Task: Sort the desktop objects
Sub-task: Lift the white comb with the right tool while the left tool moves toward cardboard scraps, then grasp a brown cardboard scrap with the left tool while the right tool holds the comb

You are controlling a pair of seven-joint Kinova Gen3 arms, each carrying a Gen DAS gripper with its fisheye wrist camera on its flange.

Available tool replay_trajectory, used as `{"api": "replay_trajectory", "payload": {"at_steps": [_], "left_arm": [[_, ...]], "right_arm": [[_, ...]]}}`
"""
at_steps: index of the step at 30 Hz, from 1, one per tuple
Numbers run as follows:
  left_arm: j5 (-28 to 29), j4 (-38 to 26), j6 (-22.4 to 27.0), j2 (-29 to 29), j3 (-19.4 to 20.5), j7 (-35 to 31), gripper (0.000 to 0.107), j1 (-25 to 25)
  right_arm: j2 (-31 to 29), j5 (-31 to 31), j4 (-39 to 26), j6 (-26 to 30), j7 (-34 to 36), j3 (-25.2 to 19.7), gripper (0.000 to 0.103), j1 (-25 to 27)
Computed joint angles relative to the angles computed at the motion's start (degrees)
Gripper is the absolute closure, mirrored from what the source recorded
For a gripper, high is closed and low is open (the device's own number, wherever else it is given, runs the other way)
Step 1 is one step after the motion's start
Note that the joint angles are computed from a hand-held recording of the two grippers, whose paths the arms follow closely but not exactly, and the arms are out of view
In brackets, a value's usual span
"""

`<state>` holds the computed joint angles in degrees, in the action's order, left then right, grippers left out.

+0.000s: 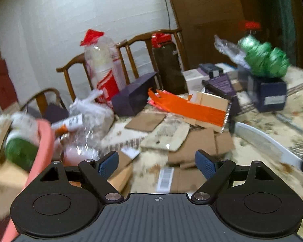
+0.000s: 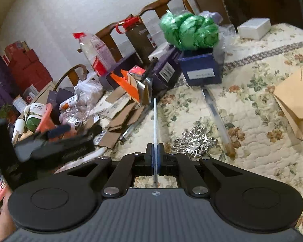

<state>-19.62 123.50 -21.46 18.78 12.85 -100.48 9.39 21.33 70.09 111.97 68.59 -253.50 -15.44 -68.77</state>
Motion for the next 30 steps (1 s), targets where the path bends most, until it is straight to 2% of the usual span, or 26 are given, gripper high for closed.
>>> {"api": "replay_trajectory", "payload": {"at_steps": [2,4,6,8,10,12,14,16,18,19,20,22,24,26,27,29,30], "left_arm": [[4.5,-3.2,3.7,1.1,-3.1,-3.2,0.016,5.2],[8.4,-6.2,7.5,2.2,-3.4,-6.6,0.015,7.2],[11.7,-9.2,11.8,3.8,0.4,-10.7,0.017,5.0],[16.3,-10.7,13.4,4.9,4.2,-15.2,0.012,2.1],[19.9,-12.2,15.0,6.4,9.5,-19.3,0.012,-2.5],[21.7,-12.9,16.3,7.8,14.8,-20.3,0.017,-7.4],[20.4,-14.6,20.5,9.0,20.1,-18.2,0.039,-12.4],[18.1,-16.0,24.5,9.6,24.3,-16.2,0.042,-16.2],[14.0,-16.1,25.1,8.9,24.3,-14.6,0.025,-16.1],[12.9,-15.3,24.1,8.5,24.5,-14.7,0.010,-16.2],[12.5,-14.9,24.0,8.5,25.7,-15.6,0.004,-17.1],[10.6,-14.7,25.6,9.7,29.9,-17.3,0.006,-20.2],[8.1,-14.0,24.7,9.8,30.5,-15.9,0.006,-20.2],[7.7,-14.6,24.8,9.4,28.3,-14.3,0.006,-17.7],[8.8,-15.8,26.2,10.1,28.4,-13.8,0.006,-17.4],[12.3,-18.9,30.6,12.9,31.0,-13.2,0.017,-19.2],[14.1,-19.6,31.7,13.6,32.4,-13.7,0.024,-20.6]], "right_arm": [[-0.2,0.3,0.4,-0.7,-0.4,0.0,0.100,0.3],[-0.3,0.4,0.6,-1.0,-0.7,0.0,0.100,0.4],[-0.4,0.8,1.0,-1.2,-1.5,-0.1,0.100,0.3],[-0.5,1.0,1.3,-1.1,-2.3,-0.2,0.100,0.3],[-0.7,1.2,1.8,-1.5,-2.9,-0.3,0.100,0.6],[-0.9,1.3,2.1,-2.0,-3.2,-0.4,0.100,0.9],[-1.0,1.3,2.2,-2.3,-3.1,-0.5,0.099,1.2],[-1.0,1.5,2.5,-2.9,-3.5,-0.5,0.097,1.4],[-1.2,2.4,3.2,-3.8,-5.1,-0.5,0.097,1.8],[-1.2,2.9,3.4,-4.4,-5.5,-0.2,0.097,1.8],[-1.1,3.0,3.3,-4.4,-5.0,-0.5,0.097,2.2],[-0.3,1.4,1.9,-3.8,-2.5,-0.5,0.096,2.5],[0.4,0.5,0.9,-3.9,-0.3,-0.1,0.093,2.7],[1.8,0.5,-0.3,-2.7,1.4,1.7,0.080,1.1],[2.5,0.8,-1.0,-2.3,2.8,2.3,0.076,0.7],[4.3,0.9,-3.5,0.2,7.1,0.3,0.054,2.1],[5.4,1.6,-4.9,1.8,9.4,-2.3,0.047,3.9]]}}
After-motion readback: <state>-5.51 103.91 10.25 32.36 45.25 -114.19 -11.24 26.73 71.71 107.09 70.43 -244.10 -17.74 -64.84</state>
